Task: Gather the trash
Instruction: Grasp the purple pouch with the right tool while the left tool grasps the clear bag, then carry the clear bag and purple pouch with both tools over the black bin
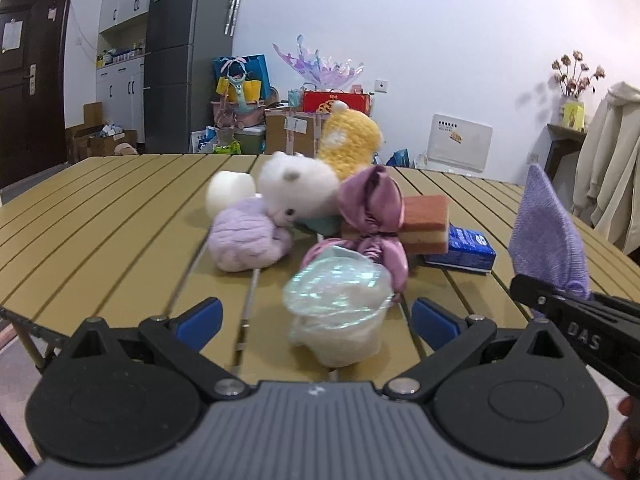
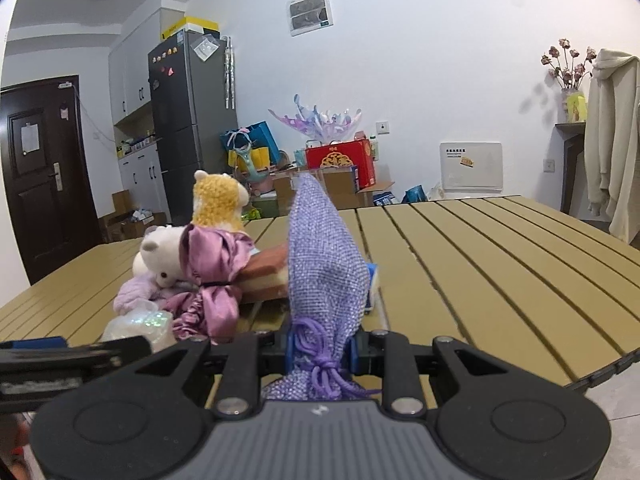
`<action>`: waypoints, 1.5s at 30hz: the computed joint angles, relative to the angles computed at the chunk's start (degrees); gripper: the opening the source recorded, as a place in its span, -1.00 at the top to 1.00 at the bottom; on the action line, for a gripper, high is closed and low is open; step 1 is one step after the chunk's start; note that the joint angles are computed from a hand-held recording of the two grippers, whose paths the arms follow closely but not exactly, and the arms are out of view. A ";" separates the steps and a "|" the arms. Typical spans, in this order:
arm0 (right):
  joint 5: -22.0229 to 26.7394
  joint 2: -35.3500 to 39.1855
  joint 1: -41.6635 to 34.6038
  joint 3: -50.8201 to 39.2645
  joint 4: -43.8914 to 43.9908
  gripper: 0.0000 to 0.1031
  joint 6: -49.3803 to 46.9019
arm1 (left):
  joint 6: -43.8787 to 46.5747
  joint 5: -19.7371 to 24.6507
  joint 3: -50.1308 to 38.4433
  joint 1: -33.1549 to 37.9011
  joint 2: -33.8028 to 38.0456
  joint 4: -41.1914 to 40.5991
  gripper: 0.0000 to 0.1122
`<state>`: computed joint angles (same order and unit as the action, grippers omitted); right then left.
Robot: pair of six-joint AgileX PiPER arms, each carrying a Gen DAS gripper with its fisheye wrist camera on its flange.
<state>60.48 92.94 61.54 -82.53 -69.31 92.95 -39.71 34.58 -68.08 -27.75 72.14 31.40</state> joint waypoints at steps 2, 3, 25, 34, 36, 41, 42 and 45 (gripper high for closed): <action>0.36 -0.76 -0.14 0.92 0.12 0.56 0.00 | -2.77 0.30 -0.33 -1.16 1.35 2.96 -0.74; 0.42 -1.21 -0.29 1.47 0.22 0.56 0.14 | -3.74 0.51 -0.69 -1.55 2.09 4.07 -0.66; 0.45 -5.47 1.11 5.74 0.26 0.56 -0.03 | 3.00 -0.10 0.53 -0.62 0.08 1.11 0.33; 0.02 -9.56 3.45 8.68 1.66 0.56 -1.41 | 8.43 2.05 3.33 0.46 -5.97 -3.09 0.34; 0.76 -10.49 4.81 9.30 1.15 0.56 -1.17 | 9.23 2.55 3.66 0.90 -7.34 -4.24 0.34; 3.00 -12.28 8.37 10.52 0.34 0.56 0.22 | 9.84 4.76 4.80 0.69 -10.58 -5.57 0.34; 3.47 -12.39 9.06 10.60 0.51 0.56 0.38 | 9.88 5.14 5.27 0.49 -11.22 -5.71 0.34; 5.06 -12.97 11.67 11.19 1.24 0.56 0.72 | 8.62 7.53 6.41 -1.29 -13.20 -4.47 0.34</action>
<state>65.54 79.96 73.21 -71.34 -68.07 93.67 -31.09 42.12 -61.67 -29.04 58.94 26.93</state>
